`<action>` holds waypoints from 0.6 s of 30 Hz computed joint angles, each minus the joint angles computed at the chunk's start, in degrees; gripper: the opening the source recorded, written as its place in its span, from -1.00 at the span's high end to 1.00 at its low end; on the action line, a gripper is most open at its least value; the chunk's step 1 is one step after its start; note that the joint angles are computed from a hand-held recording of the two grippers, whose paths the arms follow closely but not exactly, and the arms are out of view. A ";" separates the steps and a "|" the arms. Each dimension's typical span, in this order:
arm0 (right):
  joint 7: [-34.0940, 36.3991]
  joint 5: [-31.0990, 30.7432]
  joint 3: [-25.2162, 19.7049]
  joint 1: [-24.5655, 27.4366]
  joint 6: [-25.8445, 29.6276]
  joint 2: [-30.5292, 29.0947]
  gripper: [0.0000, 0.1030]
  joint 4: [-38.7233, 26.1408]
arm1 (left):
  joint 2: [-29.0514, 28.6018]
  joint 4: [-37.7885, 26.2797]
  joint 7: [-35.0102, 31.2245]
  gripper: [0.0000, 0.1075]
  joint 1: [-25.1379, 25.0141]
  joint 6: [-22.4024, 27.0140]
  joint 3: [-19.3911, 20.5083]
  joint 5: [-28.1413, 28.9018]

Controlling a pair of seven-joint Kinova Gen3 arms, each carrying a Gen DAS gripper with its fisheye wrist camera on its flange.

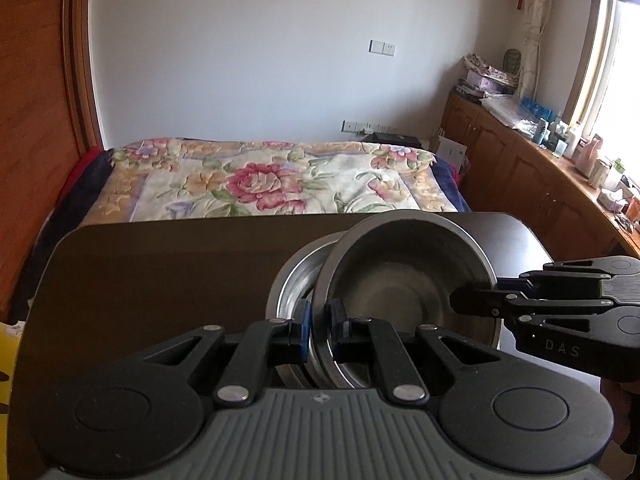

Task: Organize plates and bowls

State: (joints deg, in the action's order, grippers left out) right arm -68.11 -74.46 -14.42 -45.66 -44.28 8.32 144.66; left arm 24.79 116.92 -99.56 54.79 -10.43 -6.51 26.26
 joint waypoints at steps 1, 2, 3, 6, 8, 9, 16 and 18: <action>0.52 -0.19 0.15 0.13 0.36 0.29 0.71 -0.41 | 0.27 -0.05 0.39 0.67 -1.39 -0.11 1.30 -0.78; 1.15 -0.64 0.27 0.14 0.64 0.50 0.71 -0.88 | 0.53 -0.24 0.61 0.67 -1.98 -0.03 1.83 -1.18; 1.77 -1.06 0.41 0.19 0.92 0.68 0.71 -1.23 | 0.82 -0.36 0.91 0.67 -2.73 -0.02 2.53 -1.75; 4.11 -2.63 0.81 0.23 1.55 1.40 0.71 -2.45 | 1.61 -0.83 1.95 0.67 -4.51 0.35 4.06 -3.44; 5.69 -3.97 0.90 0.03 1.65 1.86 0.71 -3.09 | 2.05 -0.95 2.72 0.66 -5.34 0.35 4.78 -4.55; 6.41 -4.55 0.94 -0.04 1.71 2.05 0.71 -3.39 | 2.24 -1.02 3.08 0.66 -5.72 0.35 5.02 -5.06; 10.79 -9.03 0.64 -1.20 -0.20 3.29 0.69 -5.40 | 2.70 -1.48 4.27 0.65 -4.13 0.42 3.10 -5.93; 10.98 -9.64 0.35 -1.35 -0.68 3.11 0.67 -5.43 | 2.39 -0.99 4.86 0.62 -5.03 -0.34 4.16 -6.72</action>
State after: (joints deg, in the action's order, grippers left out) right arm -57.13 -84.10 -14.07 -47.01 -44.96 11.43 139.23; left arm 27.17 115.92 -94.70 49.77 -10.77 -2.35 19.53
